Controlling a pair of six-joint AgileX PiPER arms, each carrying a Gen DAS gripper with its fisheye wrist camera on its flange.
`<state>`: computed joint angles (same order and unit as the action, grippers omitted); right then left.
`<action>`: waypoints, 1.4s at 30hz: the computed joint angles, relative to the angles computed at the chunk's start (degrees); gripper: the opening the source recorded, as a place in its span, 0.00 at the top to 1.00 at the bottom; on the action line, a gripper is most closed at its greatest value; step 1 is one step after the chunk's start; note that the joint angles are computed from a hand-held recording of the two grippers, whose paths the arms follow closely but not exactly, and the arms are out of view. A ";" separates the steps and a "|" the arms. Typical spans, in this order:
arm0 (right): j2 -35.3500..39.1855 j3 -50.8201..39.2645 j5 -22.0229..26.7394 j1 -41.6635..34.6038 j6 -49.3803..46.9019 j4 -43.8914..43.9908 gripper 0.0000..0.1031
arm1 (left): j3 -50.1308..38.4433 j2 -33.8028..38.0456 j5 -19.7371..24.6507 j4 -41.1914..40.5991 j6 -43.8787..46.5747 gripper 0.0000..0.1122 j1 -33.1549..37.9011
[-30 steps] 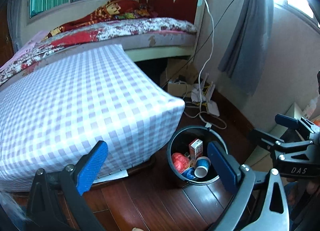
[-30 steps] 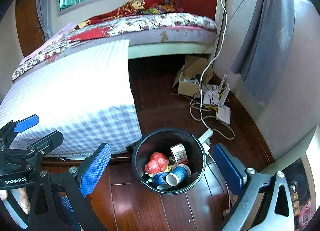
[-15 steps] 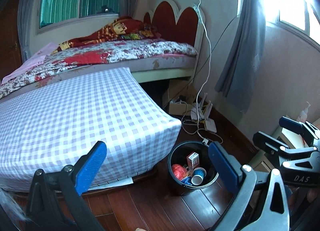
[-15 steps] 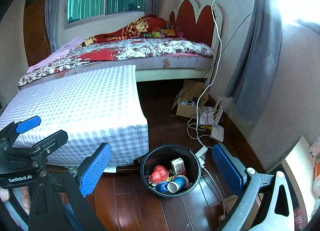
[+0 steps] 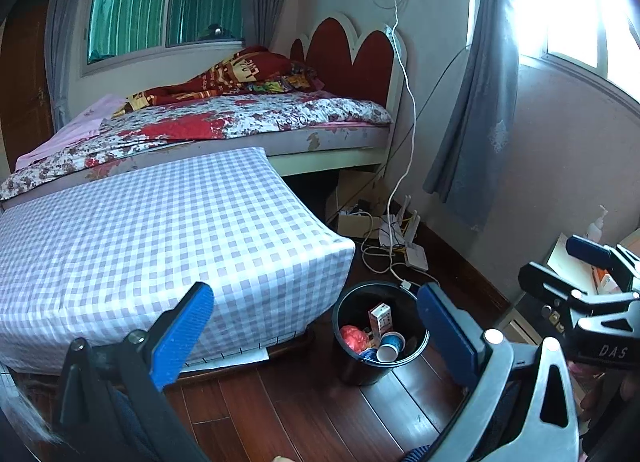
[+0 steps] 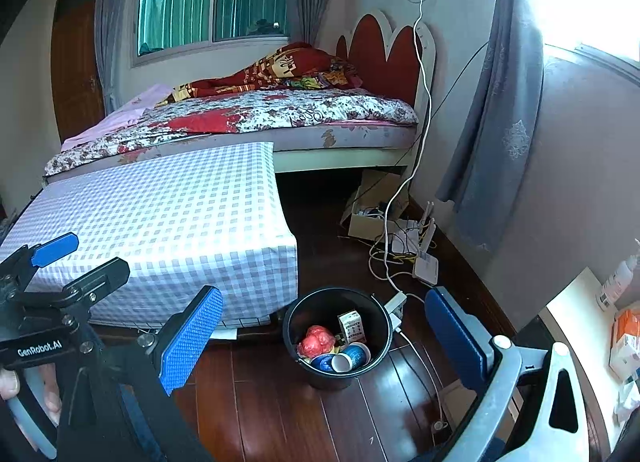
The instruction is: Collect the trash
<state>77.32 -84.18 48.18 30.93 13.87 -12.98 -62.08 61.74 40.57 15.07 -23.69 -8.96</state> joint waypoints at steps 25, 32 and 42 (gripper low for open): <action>-1.62 0.20 -0.74 -1.22 0.75 -0.05 0.01 | -1.01 -0.40 0.77 6.30 -4.56 0.09 -5.62; -1.75 0.58 -0.89 -1.61 0.21 0.55 0.01 | -0.74 -0.29 0.85 6.48 -4.99 0.09 -6.53; -2.07 0.97 -0.96 -1.47 0.71 0.28 0.01 | -0.88 -0.14 0.85 6.81 -5.56 0.09 -6.95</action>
